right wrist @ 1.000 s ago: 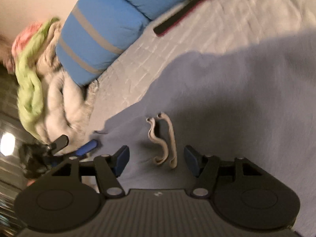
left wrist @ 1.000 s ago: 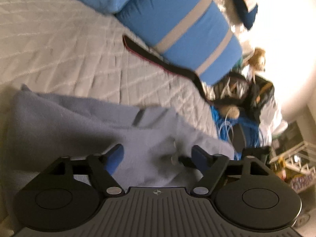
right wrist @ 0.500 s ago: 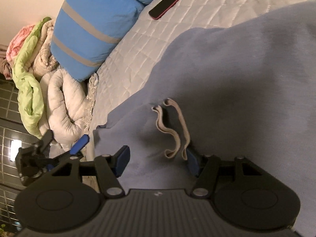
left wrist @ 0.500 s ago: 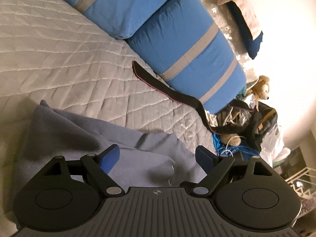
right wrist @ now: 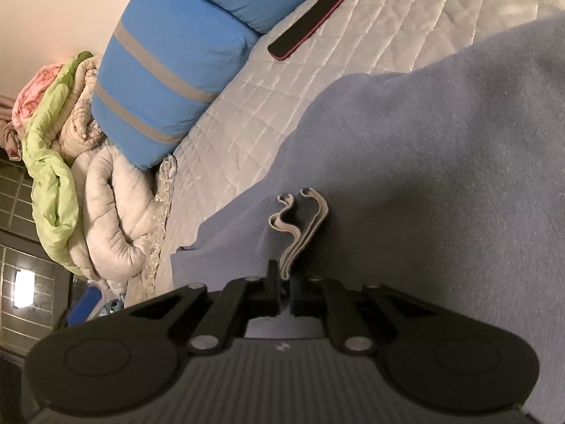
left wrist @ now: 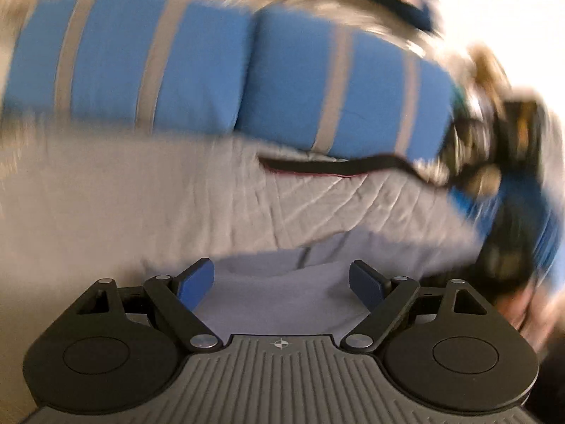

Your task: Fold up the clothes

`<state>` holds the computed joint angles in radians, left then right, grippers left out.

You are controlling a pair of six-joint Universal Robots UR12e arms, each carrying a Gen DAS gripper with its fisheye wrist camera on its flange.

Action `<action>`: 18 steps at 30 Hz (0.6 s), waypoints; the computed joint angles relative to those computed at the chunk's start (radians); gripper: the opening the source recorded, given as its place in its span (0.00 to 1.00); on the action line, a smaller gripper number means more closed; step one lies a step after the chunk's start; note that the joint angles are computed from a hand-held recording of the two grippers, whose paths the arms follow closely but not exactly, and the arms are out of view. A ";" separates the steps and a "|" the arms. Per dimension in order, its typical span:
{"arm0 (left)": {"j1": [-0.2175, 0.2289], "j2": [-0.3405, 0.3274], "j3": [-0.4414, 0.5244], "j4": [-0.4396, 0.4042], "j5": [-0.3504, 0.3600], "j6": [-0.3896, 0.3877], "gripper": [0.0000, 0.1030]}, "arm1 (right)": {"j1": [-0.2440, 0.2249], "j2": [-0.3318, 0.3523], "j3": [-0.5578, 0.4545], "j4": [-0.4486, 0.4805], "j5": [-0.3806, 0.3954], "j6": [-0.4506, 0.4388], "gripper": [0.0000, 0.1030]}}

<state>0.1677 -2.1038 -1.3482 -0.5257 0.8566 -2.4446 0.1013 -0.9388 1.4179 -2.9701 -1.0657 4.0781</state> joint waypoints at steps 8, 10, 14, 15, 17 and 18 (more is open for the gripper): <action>-0.069 0.037 -0.207 0.341 0.214 0.499 0.82 | -0.010 -0.005 0.028 -0.131 0.027 0.053 0.05; -0.087 0.019 -0.217 0.416 0.287 0.546 0.82 | -0.010 -0.007 0.031 -0.142 0.025 0.064 0.05; -0.109 -0.032 -0.224 0.594 0.405 0.649 0.82 | -0.010 -0.014 0.042 -0.152 0.020 0.069 0.05; -0.112 -0.041 -0.224 0.621 0.433 0.671 0.82 | -0.010 -0.016 0.045 -0.153 0.018 0.065 0.05; -0.113 -0.058 -0.226 0.675 0.482 0.719 0.82 | -0.009 -0.024 0.054 -0.151 0.007 0.057 0.05; -0.111 -0.067 -0.228 0.704 0.502 0.747 0.82 | -0.010 -0.028 0.061 -0.153 0.000 0.058 0.05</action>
